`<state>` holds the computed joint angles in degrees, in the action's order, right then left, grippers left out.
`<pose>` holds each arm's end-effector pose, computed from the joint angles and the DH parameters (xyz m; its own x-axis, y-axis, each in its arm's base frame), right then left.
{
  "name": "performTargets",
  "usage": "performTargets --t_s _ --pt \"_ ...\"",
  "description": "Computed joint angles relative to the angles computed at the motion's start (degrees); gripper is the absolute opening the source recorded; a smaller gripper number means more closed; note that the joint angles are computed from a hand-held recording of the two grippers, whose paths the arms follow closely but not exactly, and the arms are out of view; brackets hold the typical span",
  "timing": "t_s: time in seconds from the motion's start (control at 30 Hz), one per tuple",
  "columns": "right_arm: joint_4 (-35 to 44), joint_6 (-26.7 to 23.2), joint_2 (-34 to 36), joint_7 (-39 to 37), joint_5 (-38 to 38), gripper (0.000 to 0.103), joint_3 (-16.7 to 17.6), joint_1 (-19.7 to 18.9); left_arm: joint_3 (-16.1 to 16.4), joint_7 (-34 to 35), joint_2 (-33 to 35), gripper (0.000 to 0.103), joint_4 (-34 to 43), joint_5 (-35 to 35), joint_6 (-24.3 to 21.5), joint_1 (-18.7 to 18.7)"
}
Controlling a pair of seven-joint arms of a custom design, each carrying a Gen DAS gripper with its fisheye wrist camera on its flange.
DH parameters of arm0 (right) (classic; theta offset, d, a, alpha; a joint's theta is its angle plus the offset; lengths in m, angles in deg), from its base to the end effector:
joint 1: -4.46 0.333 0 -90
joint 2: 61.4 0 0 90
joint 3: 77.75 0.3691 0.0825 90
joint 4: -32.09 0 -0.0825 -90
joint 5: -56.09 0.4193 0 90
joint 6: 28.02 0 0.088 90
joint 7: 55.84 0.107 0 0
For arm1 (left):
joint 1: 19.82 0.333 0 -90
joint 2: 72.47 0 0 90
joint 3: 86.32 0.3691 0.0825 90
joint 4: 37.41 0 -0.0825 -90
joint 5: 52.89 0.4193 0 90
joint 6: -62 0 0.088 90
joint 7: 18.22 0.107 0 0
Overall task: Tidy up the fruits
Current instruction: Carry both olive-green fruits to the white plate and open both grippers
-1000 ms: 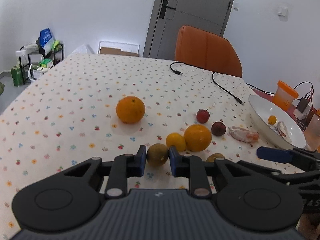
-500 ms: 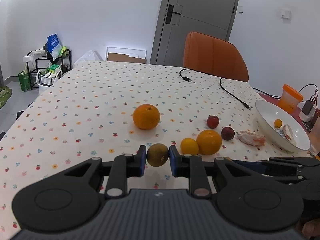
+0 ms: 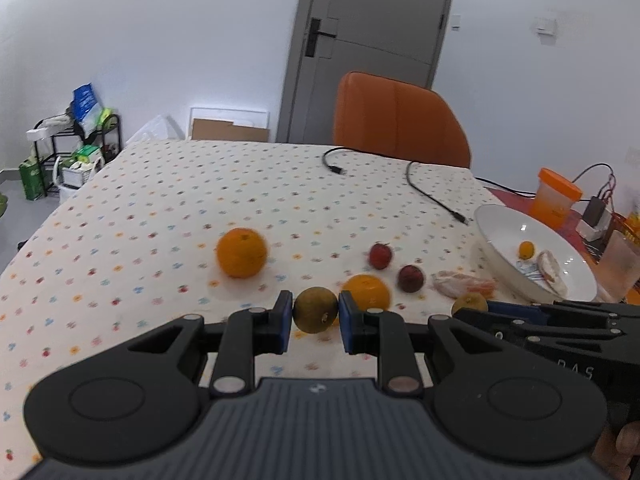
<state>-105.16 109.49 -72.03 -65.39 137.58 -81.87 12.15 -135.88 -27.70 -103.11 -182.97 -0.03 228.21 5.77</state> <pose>0.5078 0.0382 0.4435 0.7391 -0.6465 -0.1888 -0.4642 -0.2859 -0.8383 0.3971 -0.2561 0.4650 0.2961 -0.9420 0.1583 -0.4851 -0.2911 -0.8246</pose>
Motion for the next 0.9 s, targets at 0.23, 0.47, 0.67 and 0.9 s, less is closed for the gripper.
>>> performTargets --t_s 0.23,0.47,0.67,0.9 --pt "0.23 0.82 -0.48 -1.05 2.33 0.026 -0.86 -1.15 -0.70 -4.66 3.99 0.023 4.20 8.39 -0.18 0.36" --pt "0.37 1.86 -1.09 -1.65 3.88 0.026 -1.45 -2.26 0.15 -9.18 8.96 0.023 8.07 16.69 -1.45 -1.10" --pt "0.54 2.67 -1.24 -1.98 5.11 0.026 -2.11 -3.36 1.34 -11.66 13.20 0.023 11.17 22.48 -3.24 -3.60" --pt "0.92 4.71 -1.05 -2.63 7.27 0.026 -2.18 -4.26 3.72 -12.07 18.06 0.023 14.52 27.38 -5.08 -7.62"
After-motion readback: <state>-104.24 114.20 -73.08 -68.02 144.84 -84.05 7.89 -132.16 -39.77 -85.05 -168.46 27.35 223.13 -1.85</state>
